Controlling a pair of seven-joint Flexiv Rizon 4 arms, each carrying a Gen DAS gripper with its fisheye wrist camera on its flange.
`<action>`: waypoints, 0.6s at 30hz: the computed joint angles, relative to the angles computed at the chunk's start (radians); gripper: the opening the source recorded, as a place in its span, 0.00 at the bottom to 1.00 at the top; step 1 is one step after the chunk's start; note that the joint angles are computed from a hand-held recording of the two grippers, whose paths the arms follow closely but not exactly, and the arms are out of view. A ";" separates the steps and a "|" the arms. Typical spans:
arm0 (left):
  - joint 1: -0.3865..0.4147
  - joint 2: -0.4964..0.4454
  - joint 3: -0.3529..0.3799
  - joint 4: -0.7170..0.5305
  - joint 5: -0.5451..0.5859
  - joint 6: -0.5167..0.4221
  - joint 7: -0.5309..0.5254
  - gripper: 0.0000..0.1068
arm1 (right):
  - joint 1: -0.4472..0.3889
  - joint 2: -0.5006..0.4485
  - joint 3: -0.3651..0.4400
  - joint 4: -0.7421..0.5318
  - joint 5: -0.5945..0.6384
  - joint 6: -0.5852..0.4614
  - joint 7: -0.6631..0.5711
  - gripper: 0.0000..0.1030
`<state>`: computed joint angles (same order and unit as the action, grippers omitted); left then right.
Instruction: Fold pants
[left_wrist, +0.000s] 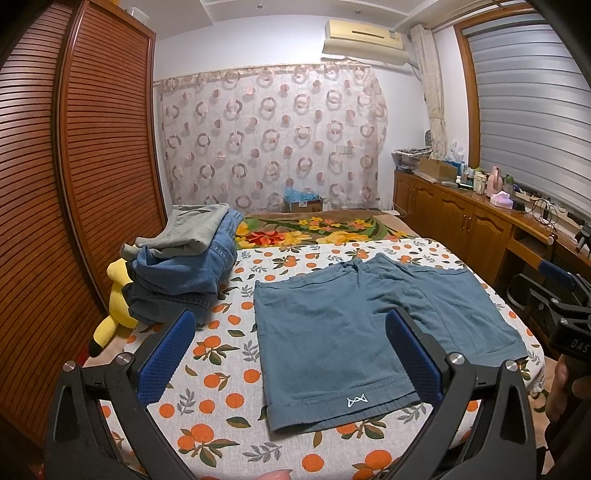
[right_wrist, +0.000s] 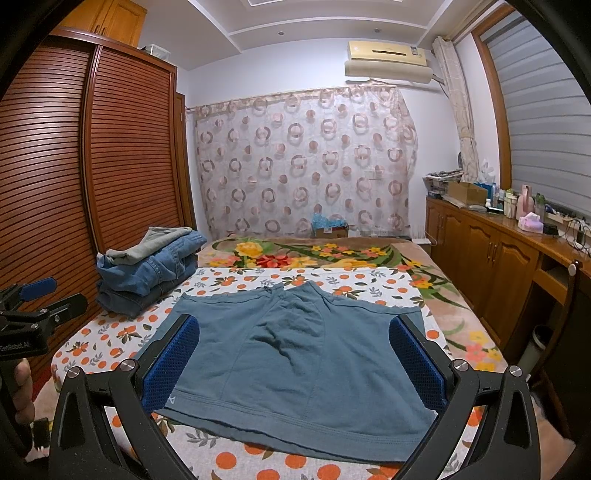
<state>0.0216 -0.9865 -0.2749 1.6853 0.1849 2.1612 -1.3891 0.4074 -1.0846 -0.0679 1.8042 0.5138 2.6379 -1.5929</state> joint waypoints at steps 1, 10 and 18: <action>0.000 -0.002 0.001 0.000 0.000 0.003 0.000 0.96 | -0.001 0.000 0.001 0.000 -0.002 0.001 0.001 1.00; -0.003 -0.003 0.005 0.001 0.002 0.010 -0.002 0.96 | -0.002 0.000 0.003 0.001 -0.003 0.004 0.002 1.00; -0.005 -0.004 0.007 0.001 0.002 0.014 -0.003 0.96 | -0.002 0.000 0.003 0.002 -0.003 0.004 0.002 1.00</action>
